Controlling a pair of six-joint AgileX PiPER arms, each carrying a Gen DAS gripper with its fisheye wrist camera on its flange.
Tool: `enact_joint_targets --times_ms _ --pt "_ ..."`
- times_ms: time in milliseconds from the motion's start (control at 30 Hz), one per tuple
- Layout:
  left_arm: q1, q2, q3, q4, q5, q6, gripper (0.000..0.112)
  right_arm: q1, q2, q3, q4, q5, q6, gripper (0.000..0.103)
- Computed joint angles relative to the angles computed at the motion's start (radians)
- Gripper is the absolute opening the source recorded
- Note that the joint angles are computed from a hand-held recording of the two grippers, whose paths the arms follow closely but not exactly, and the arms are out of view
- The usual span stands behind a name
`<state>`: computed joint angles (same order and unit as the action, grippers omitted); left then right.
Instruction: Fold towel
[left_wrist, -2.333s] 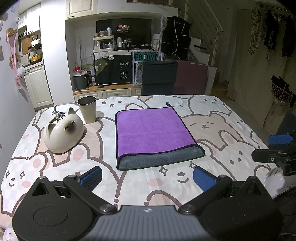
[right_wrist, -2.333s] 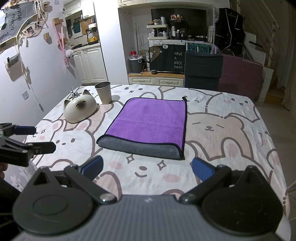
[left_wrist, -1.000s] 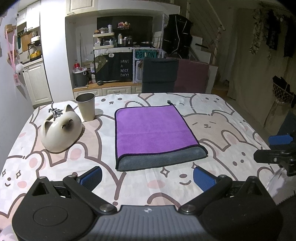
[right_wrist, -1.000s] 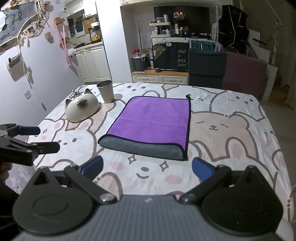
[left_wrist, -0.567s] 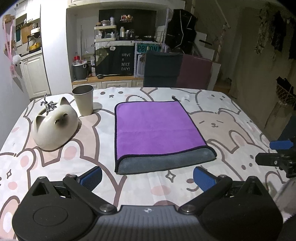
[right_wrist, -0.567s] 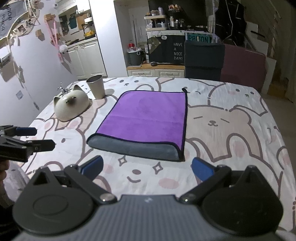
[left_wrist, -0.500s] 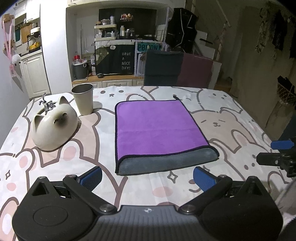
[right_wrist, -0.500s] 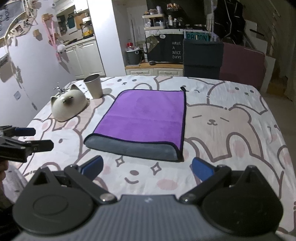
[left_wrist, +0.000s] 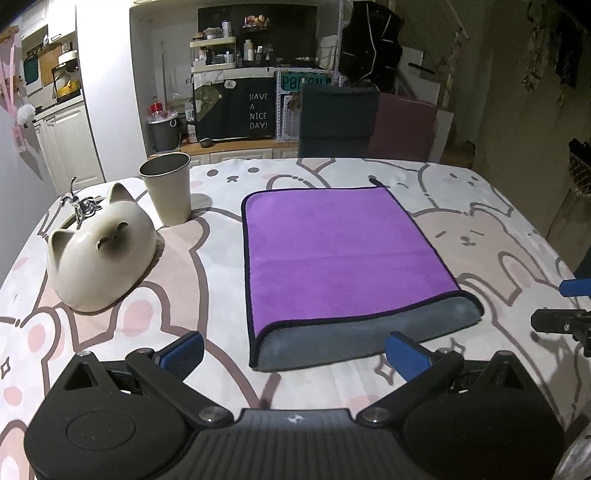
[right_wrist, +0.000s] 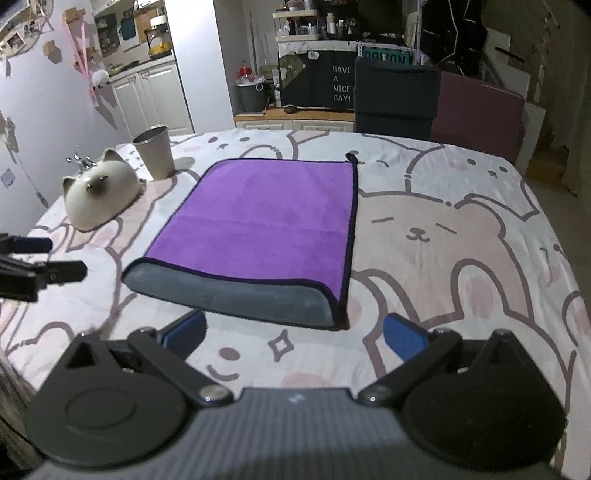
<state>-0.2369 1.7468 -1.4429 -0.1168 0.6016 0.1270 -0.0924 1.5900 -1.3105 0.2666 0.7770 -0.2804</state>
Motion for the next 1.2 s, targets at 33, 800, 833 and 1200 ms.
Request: enact_joint_targets --times_ms 33,800,833,1200 --pt "0.003 0.013 -0.010 0.000 -0.002 0.008 0.103 0.000 0.014 -0.005 -0.005 -0.005 -0.002 0.103" --pt "0.140 0.333 -0.255 -0.356 0.071 0.451 0.103 -0.094 0.363 -0.206 0.307 -0.004 -0.378 0.103" --pt "0.153 0.349 -0.277 -0.389 0.106 0.485 0.103 -0.099 0.378 -0.219 0.323 0.009 -0.390 0.103" --pt "0.210 0.463 -0.440 -0.555 0.243 0.596 0.097 -0.148 0.463 -0.263 0.489 0.065 -0.621 0.103"
